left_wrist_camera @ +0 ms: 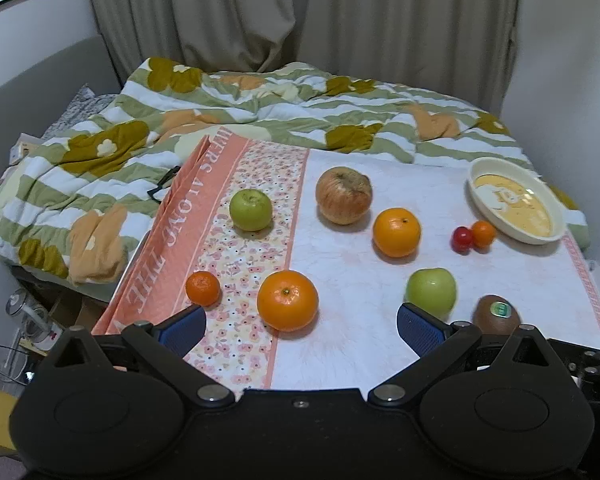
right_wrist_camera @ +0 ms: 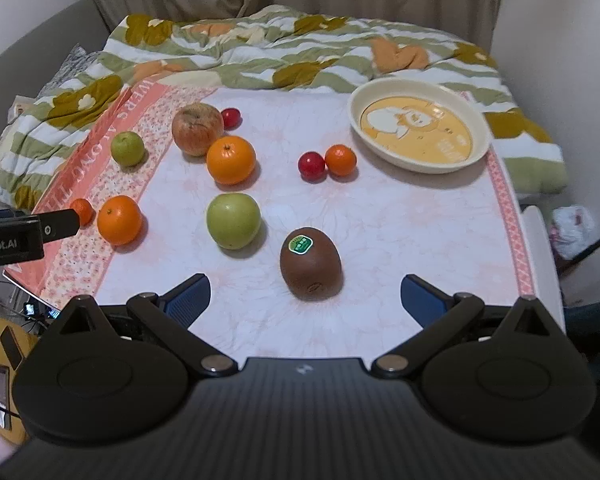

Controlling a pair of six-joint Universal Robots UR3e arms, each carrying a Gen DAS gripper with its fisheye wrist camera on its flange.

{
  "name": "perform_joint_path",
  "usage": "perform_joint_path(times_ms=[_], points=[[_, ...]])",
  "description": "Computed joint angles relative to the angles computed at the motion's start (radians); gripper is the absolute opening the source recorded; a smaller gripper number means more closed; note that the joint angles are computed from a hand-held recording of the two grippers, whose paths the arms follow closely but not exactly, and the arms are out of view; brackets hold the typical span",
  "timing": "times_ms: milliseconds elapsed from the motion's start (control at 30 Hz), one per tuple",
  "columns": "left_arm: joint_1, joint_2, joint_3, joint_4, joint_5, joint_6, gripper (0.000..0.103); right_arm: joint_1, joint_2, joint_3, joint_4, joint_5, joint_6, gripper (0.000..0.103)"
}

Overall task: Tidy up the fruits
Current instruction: 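Grasp the orange with the left tool while the right tool grasps the kiwi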

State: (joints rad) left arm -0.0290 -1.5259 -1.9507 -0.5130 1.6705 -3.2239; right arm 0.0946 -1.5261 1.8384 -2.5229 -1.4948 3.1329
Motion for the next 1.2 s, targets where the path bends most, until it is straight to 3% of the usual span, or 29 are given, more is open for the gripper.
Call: perform_joint_path(times_ms=[133, 400, 667, 900, 1200], points=[[-0.030, -0.114, 0.011, 0.103, 0.068, -0.034, 0.101, -0.058, 0.058, 0.032, -0.074, 0.078, -0.067, 0.103], [-0.021, -0.297, 0.036, 0.259, 0.097, -0.039, 0.099, -0.076, 0.221, 0.015, -0.201, 0.107, -0.124, 0.103], [0.016, -0.423, 0.100, 0.266, 0.050, -0.017, 0.086, -0.038, 0.330, -0.046, -0.242, 0.070, -0.110, 0.103], [0.038, -0.451, 0.122, 0.243, 0.008, 0.012, 0.064, -0.011, 0.378, -0.093, -0.240, 0.051, -0.079, 0.097], [0.062, -0.438, 0.109, 0.241, -0.031, 0.044, 0.063, 0.022, 0.416, -0.146, -0.216, 0.006, -0.063, 0.087]])
